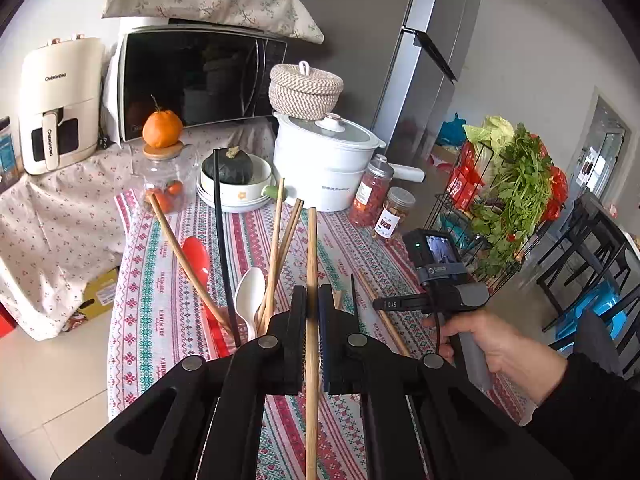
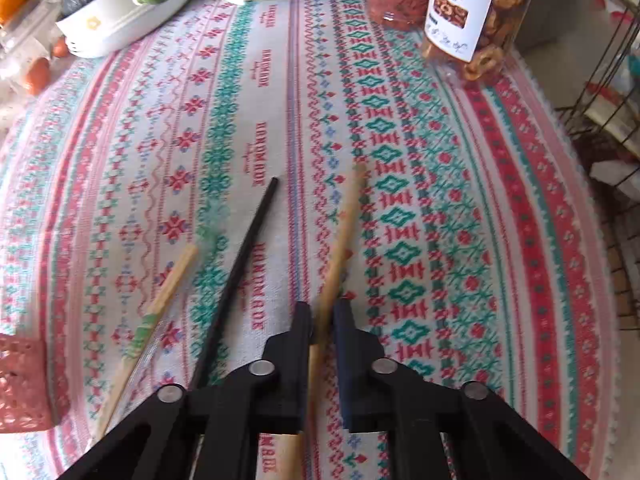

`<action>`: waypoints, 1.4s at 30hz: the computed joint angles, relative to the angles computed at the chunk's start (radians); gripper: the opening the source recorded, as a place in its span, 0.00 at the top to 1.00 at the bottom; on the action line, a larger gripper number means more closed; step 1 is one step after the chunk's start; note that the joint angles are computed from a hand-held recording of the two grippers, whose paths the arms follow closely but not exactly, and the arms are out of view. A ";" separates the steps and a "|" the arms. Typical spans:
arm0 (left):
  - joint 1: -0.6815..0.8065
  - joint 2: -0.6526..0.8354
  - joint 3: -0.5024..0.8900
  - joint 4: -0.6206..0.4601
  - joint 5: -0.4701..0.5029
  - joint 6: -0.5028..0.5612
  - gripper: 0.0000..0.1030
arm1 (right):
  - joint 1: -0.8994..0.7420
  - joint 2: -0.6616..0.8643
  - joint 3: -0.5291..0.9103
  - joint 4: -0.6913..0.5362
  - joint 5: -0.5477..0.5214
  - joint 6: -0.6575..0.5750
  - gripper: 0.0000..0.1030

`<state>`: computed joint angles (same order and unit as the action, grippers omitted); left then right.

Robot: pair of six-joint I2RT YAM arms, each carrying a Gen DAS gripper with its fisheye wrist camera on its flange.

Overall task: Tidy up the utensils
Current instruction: 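Lift the chopstick with the left gripper while the right grasps another wooden chopstick, then insert the chopstick into the basket and open the left gripper while the right carries its chopstick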

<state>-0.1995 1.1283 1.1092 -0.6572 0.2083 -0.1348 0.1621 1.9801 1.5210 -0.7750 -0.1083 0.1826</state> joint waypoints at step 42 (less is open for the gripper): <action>0.041 -0.211 -0.100 0.365 -0.232 -0.050 0.95 | 0.011 -0.769 -0.252 0.107 -0.144 0.010 0.94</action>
